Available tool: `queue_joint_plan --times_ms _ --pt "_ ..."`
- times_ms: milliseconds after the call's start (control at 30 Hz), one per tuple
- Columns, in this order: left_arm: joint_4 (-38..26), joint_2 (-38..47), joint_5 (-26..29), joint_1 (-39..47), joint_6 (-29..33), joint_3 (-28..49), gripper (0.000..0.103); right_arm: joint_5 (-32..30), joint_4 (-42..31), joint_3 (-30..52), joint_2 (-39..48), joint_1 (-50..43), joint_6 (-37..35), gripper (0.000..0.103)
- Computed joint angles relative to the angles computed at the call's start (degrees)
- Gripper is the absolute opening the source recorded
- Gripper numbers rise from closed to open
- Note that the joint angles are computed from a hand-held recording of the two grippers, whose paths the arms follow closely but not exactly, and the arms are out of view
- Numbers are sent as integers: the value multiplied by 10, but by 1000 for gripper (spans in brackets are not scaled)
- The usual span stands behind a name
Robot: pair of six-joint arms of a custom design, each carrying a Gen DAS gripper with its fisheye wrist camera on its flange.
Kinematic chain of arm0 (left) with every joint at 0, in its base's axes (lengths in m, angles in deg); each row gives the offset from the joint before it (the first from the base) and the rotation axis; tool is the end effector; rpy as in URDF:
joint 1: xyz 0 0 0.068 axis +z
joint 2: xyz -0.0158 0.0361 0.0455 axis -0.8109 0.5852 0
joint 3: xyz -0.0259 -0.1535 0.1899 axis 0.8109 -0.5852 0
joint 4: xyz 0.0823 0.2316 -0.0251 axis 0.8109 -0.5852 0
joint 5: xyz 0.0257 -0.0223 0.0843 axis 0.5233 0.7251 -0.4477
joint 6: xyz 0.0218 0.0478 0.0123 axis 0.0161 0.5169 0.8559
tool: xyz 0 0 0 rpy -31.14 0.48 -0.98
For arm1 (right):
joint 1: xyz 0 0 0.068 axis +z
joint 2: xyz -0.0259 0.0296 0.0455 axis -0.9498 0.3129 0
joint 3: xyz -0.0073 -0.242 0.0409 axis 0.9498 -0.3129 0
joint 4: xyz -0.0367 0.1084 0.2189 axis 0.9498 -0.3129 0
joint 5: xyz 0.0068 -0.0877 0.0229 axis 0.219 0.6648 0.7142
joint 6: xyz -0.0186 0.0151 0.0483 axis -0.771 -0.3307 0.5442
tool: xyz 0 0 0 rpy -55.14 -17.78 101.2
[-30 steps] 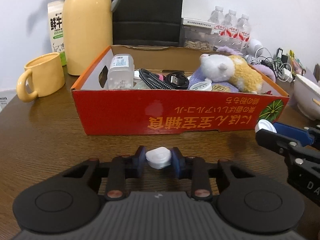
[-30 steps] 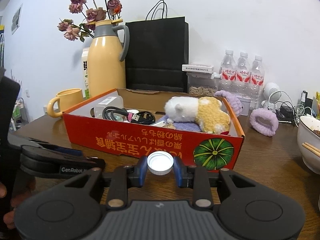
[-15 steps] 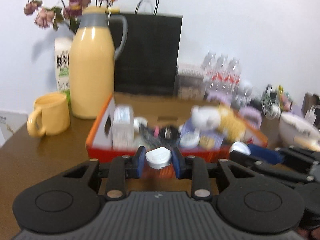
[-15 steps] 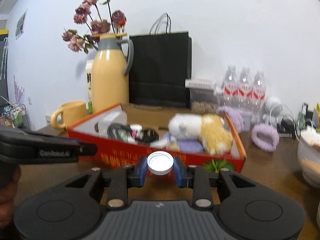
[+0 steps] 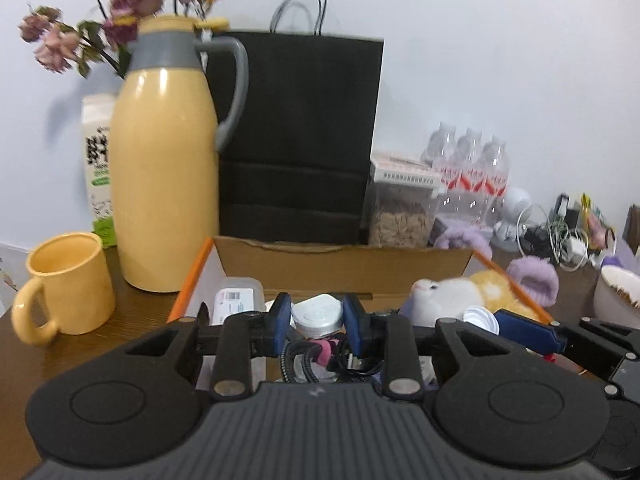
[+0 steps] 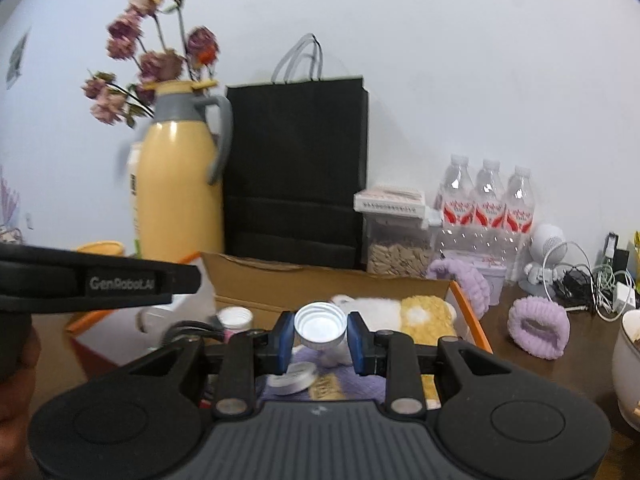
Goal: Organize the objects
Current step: 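Drop white cap and white plug into the box, opening both tools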
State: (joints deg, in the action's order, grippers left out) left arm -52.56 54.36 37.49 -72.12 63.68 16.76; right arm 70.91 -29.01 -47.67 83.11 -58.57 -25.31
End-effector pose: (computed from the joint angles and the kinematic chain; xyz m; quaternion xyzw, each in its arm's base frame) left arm 0.3390 -0.1229 0.1254 0.2562 0.8031 -0.2114 0.4947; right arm 0.2320 0.0350 0.0939 0.1389 0.8092 -0.1131 0.5596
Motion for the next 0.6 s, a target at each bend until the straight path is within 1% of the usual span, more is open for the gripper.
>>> queue_joint_plan --times_ms 100,133,200,233,267,300,333,367,400,467,533,600 --pt "-14 39 -4 -1 16 41 29 -24 16 14 50 -23 1 27" --pt "-15 48 -3 1 19 48 32 -31 12 19 59 -29 2 27" --pt "-8 58 -2 4 23 53 55 -41 1 24 64 -38 10 28" --pt "4 61 -2 6 21 51 83 -44 0 22 62 -40 13 28" --pt "26 62 3 10 18 43 103 -46 1 19 59 -42 13 31" --pt "54 63 10 14 16 31 103 -44 1 17 57 -41 13 44" --pt "75 62 15 18 15 21 103 -39 1 15 55 -40 13 54" --pt "75 59 17 19 17 19 103 -32 4 13 54 -37 14 78" --pt "71 57 18 20 18 20 103 -25 13 11 56 -34 13 95" --pt "62 51 18 20 16 19 103 -13 16 6 50 -27 10 102" --pt "58 47 12 20 13 19 103 -6 -4 8 37 -24 10 103" --pt "68 42 10 21 13 12 103 -1 -13 5 26 -21 12 103"
